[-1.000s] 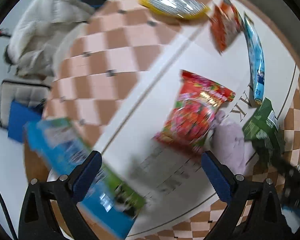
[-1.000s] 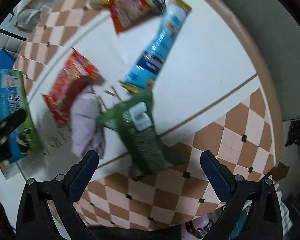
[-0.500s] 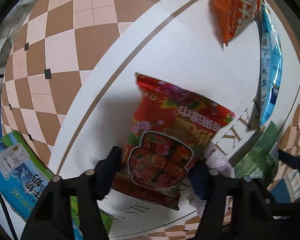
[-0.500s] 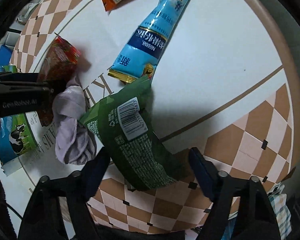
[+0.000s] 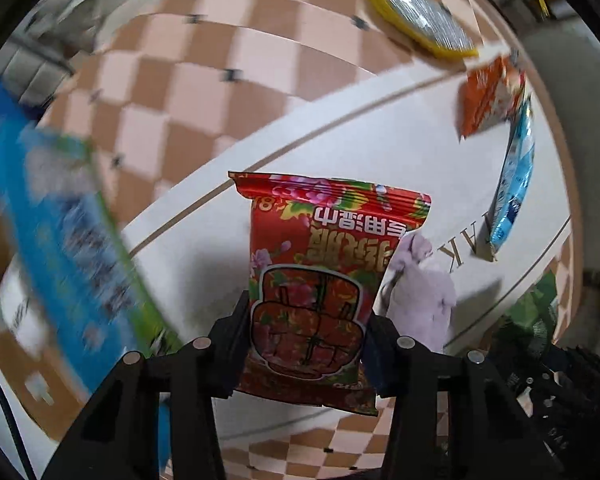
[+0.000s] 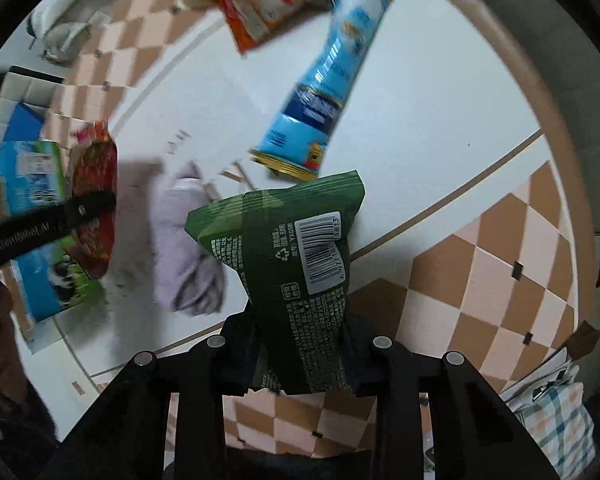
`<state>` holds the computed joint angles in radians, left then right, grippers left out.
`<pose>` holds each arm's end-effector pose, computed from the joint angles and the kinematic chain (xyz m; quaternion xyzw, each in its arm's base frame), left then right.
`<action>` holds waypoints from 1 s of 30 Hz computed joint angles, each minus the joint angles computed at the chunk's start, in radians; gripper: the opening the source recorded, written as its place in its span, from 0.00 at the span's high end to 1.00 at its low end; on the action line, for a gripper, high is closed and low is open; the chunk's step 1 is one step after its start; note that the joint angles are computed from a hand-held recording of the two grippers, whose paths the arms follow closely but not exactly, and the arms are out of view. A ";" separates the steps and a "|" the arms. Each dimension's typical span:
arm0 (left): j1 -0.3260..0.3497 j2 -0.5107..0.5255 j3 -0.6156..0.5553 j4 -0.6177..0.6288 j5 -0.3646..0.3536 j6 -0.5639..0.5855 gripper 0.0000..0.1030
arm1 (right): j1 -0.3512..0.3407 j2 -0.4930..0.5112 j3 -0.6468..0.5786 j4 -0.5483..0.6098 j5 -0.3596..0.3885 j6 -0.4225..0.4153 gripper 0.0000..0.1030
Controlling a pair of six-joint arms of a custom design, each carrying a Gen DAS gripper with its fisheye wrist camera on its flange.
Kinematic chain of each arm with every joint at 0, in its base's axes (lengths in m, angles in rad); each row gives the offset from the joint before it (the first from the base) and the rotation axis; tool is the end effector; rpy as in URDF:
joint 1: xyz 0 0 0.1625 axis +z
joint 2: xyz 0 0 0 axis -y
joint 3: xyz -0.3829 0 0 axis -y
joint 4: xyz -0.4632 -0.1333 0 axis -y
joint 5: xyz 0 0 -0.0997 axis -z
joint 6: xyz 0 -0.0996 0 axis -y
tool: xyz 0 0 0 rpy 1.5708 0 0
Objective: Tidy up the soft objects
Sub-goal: 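Lower both bags into the box beside the white pouch and release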
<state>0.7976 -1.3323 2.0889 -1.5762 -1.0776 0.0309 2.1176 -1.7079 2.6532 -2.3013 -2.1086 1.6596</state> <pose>-0.1784 -0.4411 0.0844 0.4354 0.7952 0.2491 0.3406 0.2253 -0.2118 0.0615 -0.4820 -0.8290 0.1892 0.2113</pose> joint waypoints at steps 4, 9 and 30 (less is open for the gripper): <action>0.031 -0.151 -0.009 0.052 -0.033 -0.039 0.57 | 0.098 0.016 -0.099 0.099 -0.034 0.030 0.66; 0.089 -0.193 -0.157 0.124 -0.048 -0.062 0.57 | 0.145 0.206 -0.308 0.074 -0.073 -0.098 0.66; 0.461 0.179 -0.754 0.423 0.234 -0.239 0.57 | -0.087 1.125 -1.179 -0.126 0.210 -0.563 0.67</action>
